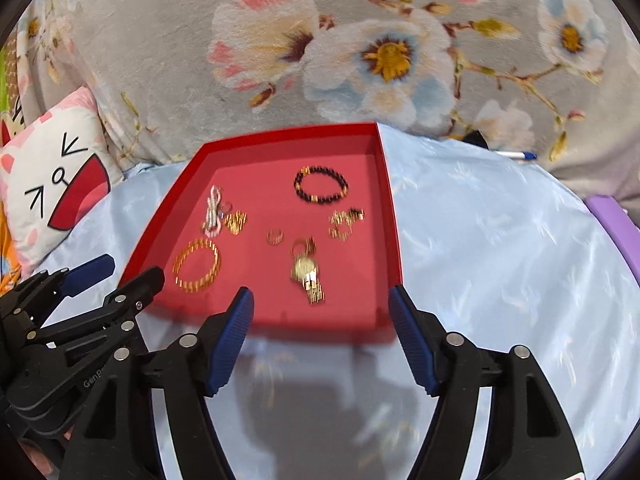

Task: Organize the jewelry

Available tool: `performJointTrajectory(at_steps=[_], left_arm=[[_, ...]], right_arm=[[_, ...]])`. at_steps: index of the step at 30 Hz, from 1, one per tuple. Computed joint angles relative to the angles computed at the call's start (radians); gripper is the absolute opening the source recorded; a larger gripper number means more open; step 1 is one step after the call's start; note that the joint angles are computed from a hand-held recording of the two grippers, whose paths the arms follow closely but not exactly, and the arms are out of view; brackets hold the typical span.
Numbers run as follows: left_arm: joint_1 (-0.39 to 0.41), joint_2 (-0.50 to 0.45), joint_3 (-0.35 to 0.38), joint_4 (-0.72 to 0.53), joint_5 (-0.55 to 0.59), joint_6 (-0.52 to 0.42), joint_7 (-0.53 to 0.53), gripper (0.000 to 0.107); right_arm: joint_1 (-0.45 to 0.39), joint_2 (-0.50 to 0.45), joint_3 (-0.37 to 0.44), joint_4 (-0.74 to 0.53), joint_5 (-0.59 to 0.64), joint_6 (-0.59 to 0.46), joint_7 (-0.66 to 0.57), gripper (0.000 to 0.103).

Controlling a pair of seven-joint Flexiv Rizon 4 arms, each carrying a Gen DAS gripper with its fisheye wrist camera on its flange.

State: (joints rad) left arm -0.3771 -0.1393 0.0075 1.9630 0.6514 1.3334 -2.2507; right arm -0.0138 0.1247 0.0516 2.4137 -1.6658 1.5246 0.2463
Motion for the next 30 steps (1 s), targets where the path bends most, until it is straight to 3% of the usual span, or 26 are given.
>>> performJointTrajectory(at_steps=[5, 10, 18, 21, 24, 30], left_arm=[[-0.045, 0.043, -0.008, 0.017, 0.152, -0.068, -0.137, 0.06], [-0.022, 0.082, -0.042, 0.066, 0.206, -0.058, -0.221, 0.069], [-0.008, 0.114, -0.099, 0.109, 0.258, -0.139, -0.28, 0.069], [0.006, 0.133, -0.102, 0.129, 0.26, -0.129, -0.31, 0.071], [0.018, 0.153, -0.115, 0.139, 0.296, -0.134, -0.366, 0.079], [0.02, 0.173, -0.157, 0.125, 0.373, -0.199, -0.431, 0.08]], right_arm=[[0.012, 0.076, 0.028, 0.08, 0.023, -0.076, 0.003, 0.071], [0.018, 0.123, 0.026, 0.138, 0.05, -0.081, 0.003, 0.073], [0.055, 0.185, 0.084, 0.215, 0.133, -0.187, -0.038, 0.073], [0.064, 0.197, 0.074, 0.23, 0.107, -0.172, -0.015, 0.075], [0.069, 0.22, 0.053, 0.237, 0.037, -0.166, 0.048, 0.078], [0.094, 0.234, 0.012, 0.243, -0.009, -0.168, 0.095, 0.079]])
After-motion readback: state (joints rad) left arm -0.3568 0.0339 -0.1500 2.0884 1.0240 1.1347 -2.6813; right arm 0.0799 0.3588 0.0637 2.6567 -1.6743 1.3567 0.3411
